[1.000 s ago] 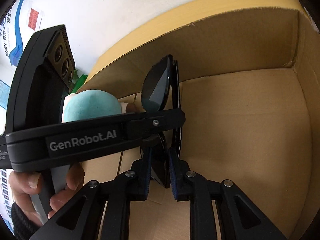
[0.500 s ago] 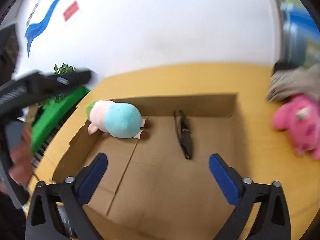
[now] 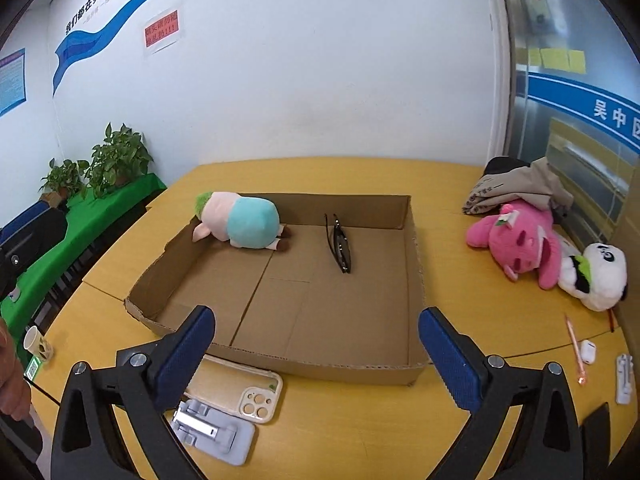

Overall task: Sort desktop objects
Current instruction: 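Withdraw both tools from the box and move toward the phone case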

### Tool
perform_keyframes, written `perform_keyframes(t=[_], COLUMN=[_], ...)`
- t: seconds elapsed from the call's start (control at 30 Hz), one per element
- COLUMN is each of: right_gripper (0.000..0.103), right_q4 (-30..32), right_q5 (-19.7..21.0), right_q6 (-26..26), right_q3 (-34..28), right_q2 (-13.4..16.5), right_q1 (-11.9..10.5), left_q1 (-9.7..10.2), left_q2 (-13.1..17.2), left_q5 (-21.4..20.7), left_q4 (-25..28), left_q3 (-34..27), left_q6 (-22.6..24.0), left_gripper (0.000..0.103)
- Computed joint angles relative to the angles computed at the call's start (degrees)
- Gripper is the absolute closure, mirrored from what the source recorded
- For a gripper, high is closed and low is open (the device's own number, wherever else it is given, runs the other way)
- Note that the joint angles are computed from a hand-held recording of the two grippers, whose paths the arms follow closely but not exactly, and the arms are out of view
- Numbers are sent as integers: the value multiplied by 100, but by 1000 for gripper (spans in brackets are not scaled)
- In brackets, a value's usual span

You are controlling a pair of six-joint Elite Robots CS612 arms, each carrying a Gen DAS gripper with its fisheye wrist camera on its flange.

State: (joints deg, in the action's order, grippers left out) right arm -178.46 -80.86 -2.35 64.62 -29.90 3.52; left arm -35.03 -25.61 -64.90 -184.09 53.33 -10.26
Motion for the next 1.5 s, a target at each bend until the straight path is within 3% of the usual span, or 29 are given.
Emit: perform_keyframes(t=[0.37, 0.53, 1.0, 1.23, 1.5], right_gripper=[0, 0, 0, 0, 0], right_q4=[-377, -516, -347, 116, 1394], right_q5=[-251, -265, -66, 439, 977], right_q6=[-128, -104, -91, -84, -188], right_q3=[665, 762, 659, 587, 73], right_q2=[-358, -398, -294, -171, 276], right_q1=[-16, -27, -74, -147, -132], left_q1=[4, 33, 69, 199, 375], left_q2=[-326, -368, -275, -198, 103], left_q5=[0, -233, -392, -896, -1501], left_q4=[-67, 93, 442, 972, 1928], left_q3=[678, 748, 608, 563, 240], left_q6=[-504, -580, -756, -1124, -1415], left_gripper=[17, 17, 17, 18, 23])
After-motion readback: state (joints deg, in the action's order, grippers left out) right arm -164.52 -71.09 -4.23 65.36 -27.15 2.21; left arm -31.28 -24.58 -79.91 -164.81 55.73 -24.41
